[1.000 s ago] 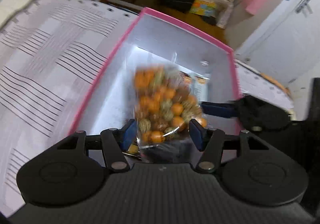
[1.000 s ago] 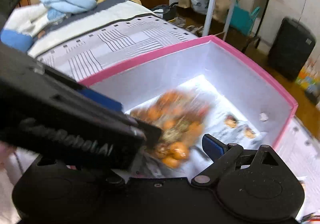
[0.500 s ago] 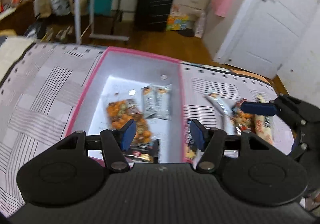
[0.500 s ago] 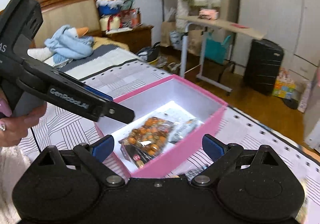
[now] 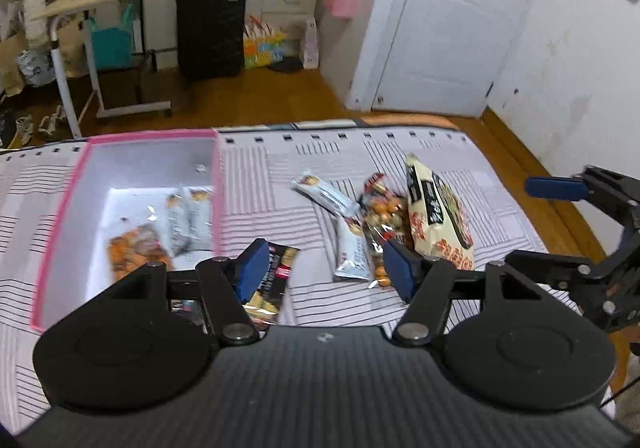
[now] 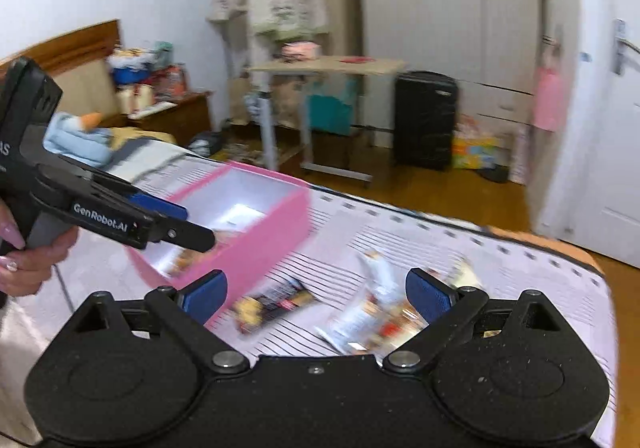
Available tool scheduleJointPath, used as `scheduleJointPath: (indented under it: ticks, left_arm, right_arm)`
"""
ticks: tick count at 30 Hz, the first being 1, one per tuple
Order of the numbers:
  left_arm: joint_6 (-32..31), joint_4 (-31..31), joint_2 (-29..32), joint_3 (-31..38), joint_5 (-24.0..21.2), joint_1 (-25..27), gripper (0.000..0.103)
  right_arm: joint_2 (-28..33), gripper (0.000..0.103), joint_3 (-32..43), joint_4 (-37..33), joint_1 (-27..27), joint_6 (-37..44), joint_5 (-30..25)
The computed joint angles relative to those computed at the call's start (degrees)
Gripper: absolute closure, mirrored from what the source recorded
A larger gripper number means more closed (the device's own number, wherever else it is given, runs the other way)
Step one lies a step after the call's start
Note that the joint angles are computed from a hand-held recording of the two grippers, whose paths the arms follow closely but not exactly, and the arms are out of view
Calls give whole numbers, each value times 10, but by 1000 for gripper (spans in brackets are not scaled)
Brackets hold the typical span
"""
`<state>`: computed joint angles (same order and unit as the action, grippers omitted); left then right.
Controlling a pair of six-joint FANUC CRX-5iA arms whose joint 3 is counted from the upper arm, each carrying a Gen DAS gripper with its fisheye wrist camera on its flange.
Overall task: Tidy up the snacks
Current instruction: 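Lower the left tool onto the cream noodle packet and grasp it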
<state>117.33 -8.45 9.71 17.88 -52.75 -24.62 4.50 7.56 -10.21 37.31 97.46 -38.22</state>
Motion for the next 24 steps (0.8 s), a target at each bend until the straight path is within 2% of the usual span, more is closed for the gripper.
scheduleJointPath:
  ticks: [3, 7, 9, 11, 12, 13, 16, 20, 24]
  left_arm:
    - [-7, 35, 36, 16, 17, -1, 42]
    - [10, 46, 80, 40, 45, -12, 43]
    - [16, 56, 105, 55, 57, -18, 46]
    - [0, 105, 129, 59, 78, -13, 51]
    - [-14, 135, 140, 58, 89, -9, 52]
    - [-17, 148, 151, 62, 98, -10, 52]
    - [4, 120, 188, 106, 97, -22, 52]
    - [6, 110, 240, 168, 88, -28, 52]
    - [7, 117, 302, 249, 47, -29, 52]
  right_arm:
    - [2, 5, -12, -19, -28, -20, -1]
    - [15, 5, -19, -90, -81, -20, 8]
    - [24, 5, -21, -149, -109, 9, 9]
    - [43, 4, -11, -237, -145, 92, -12]
    - [54, 4, -7, -257, -156, 116, -20]
    - [67, 3, -8, -246, -156, 110, -16]
    - [96, 3, -11, -206, -145, 79, 6]
    - [137, 2, 13, -248, -162, 140, -16]
    - [163, 2, 24, -255, -167, 124, -4]
